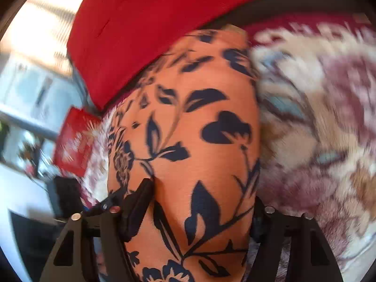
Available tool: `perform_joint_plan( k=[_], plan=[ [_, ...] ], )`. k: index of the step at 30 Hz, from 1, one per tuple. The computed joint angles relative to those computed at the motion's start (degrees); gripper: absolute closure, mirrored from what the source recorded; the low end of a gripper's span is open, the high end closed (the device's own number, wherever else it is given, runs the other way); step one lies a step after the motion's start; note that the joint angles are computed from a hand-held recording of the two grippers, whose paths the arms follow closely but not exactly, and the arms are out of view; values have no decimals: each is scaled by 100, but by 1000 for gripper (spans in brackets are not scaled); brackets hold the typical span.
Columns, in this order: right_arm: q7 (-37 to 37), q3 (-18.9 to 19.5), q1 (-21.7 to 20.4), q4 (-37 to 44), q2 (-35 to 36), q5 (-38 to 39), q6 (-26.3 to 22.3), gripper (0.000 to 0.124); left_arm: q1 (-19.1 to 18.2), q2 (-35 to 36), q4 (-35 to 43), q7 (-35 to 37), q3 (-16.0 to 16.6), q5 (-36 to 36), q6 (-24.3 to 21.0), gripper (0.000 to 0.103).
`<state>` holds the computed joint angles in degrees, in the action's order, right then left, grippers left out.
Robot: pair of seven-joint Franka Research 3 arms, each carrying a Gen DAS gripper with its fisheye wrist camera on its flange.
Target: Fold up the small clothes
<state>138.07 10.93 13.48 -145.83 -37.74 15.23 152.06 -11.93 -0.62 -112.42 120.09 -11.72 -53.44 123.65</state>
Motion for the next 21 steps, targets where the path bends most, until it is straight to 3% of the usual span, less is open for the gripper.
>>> perform_joint_plan(
  k=[2,4,9,11,12,14,18,21],
  plan=[
    [145,290,-296,338,-79,-488,-458,79,-65,-125,0,55,-52,173,254,67],
    [297,457,-492,472,-365,-829,-552,81,-134,-171,66,34,-69,95,377,69],
    [452,315,-873,280,-1089,-1161,-633,80,-483,78,607,12,-312,7,914,69],
    [515,116,-925,-29,-1271,-971,-576,62,-673,475,998,-643,-469,731,1043,57],
    [735,159,-1147,-216,-1431,-969,-750,56,-759,692,1193,-1034,-520,1320,992,53],
    [1148,306,-1473,-468,-1737,-1051,-1154,54,-831,920,1354,-1524,-611,2076,894,42],
    [1341,525,-1368,-743,-2379,-1126,-1116,54,-757,190,560,-1314,-659,1949,1510,38],
    [1173,607,-1187,-552,-2232,-1191,-648,50,-819,-269,145,-961,-529,1500,1707,29]
  ],
)
